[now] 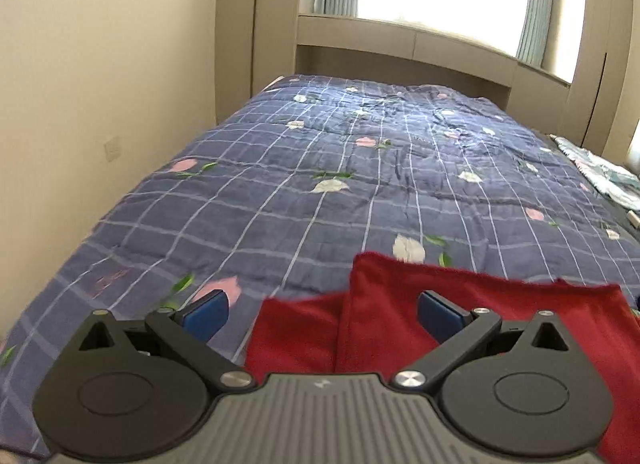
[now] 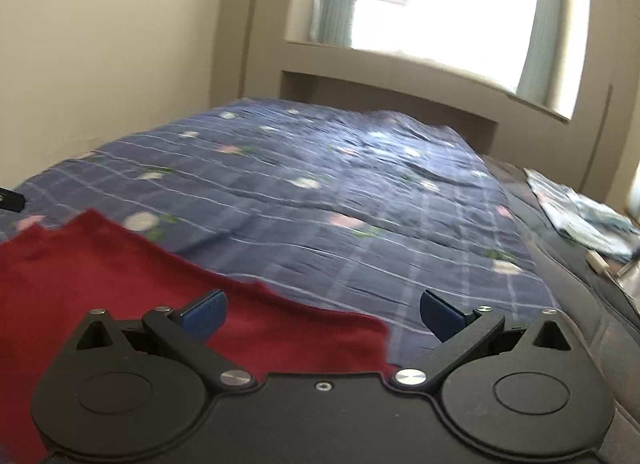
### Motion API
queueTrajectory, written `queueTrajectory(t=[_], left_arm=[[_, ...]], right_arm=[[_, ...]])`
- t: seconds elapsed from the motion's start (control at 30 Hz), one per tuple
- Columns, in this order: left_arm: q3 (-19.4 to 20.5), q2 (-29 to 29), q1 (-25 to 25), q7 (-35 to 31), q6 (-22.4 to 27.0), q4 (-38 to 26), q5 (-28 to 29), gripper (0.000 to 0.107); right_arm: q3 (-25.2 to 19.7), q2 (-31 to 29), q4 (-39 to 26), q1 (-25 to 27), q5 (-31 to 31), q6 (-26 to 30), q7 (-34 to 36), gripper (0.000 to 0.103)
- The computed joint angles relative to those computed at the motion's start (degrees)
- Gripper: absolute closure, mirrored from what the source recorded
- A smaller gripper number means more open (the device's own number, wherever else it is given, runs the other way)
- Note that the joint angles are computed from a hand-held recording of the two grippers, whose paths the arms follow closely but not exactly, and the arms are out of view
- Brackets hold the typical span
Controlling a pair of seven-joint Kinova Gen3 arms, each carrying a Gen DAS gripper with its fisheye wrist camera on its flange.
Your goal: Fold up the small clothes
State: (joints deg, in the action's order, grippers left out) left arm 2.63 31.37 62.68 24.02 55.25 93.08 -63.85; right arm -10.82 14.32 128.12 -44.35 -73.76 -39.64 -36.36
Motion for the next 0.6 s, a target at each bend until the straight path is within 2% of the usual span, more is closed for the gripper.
queueTrajectory(t=[0.17,0.37,0.5,0.6], left_arm=[[1.92,-1.97,2.94,1.72,3.57,0.7,2.76,0.005],[3.45,-3.09,4.21,7.43,3.54,2.2,6.47,0.005],[4.14,-2.38,5.17,8.51,5.1,1.64,8.23,0.005],[4.14,-2.17,5.48,9.69,4.4,1.95,8.68,0.005]], right_arm=[[-2.4,2.26,-3.19,-4.82,-3.27,-2.08,3.4,0.001],[-3.69,7.18,-7.56,-9.77,-6.41,-7.57,4.54,0.001],[-3.92,10.36,-11.05,-11.13,-9.33,-11.34,7.39,0.001],[-3.98,12.81,-15.07,-10.05,-11.56,-12.49,11.1,0.001]])
